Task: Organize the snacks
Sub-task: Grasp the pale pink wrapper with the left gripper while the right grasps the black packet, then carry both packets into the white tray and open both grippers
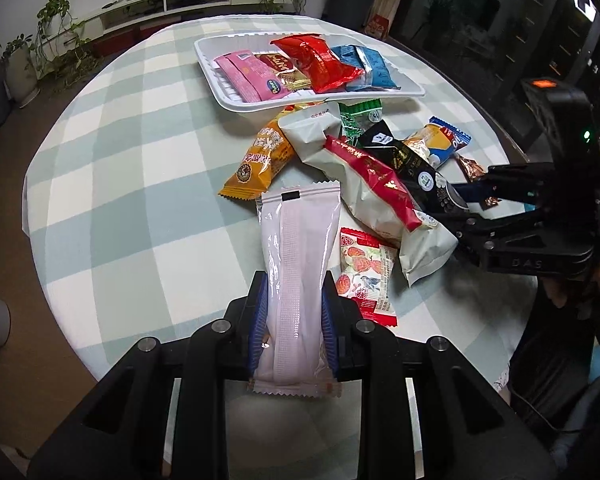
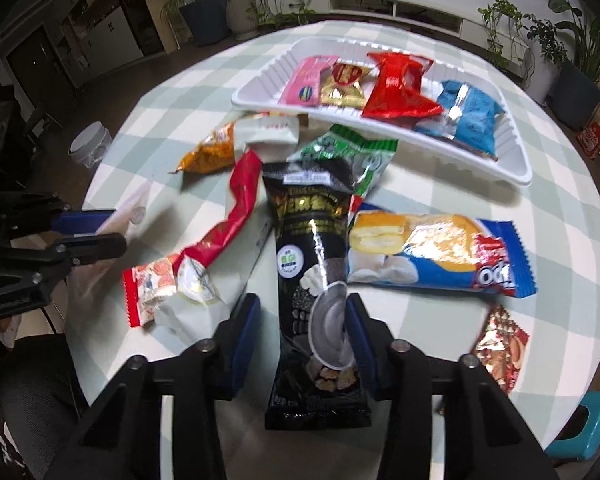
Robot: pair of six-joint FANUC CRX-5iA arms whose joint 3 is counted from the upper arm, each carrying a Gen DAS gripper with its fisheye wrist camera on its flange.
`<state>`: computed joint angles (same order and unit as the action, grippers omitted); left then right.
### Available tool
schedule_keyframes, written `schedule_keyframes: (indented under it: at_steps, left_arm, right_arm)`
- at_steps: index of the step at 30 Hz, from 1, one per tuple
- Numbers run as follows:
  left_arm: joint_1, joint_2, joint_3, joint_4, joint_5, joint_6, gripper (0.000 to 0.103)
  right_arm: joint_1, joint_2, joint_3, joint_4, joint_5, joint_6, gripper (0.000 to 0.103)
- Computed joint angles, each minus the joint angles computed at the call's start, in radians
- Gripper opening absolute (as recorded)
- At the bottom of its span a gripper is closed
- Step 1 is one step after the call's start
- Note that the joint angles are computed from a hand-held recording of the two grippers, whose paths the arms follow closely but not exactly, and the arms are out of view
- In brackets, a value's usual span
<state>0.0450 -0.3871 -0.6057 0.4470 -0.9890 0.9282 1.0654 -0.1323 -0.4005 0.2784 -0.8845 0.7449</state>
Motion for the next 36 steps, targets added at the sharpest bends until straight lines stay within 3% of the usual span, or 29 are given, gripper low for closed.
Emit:
schedule_keyframes:
  at_steps: [6,11,26,36]
  left_arm:
    - [0.008,-0.008,-0.023,0.032,0.003,-0.014,0.023]
    - [0.007,-0.021,-0.035,0.049,0.004,-0.017,0.023]
    - [0.035,-0.089,-0.086,0.185,-0.009,-0.047,0.023]
    - [0.046,-0.093,-0.076,0.283,0.019,-0.046,0.023]
  right_arm:
    - [-0.002,-0.017,-0.029,0.001,0.033,-0.002,0.027]
    - [0.0,-0.045,-0.052,0.003,0.05,-0.029,0.023]
    - [0.014,-0.256,-0.172,0.028,0.137,-0.186,0.021]
    - [-0.064,-0.395,-0.227,0.097,0.141,-0.285,0.021]
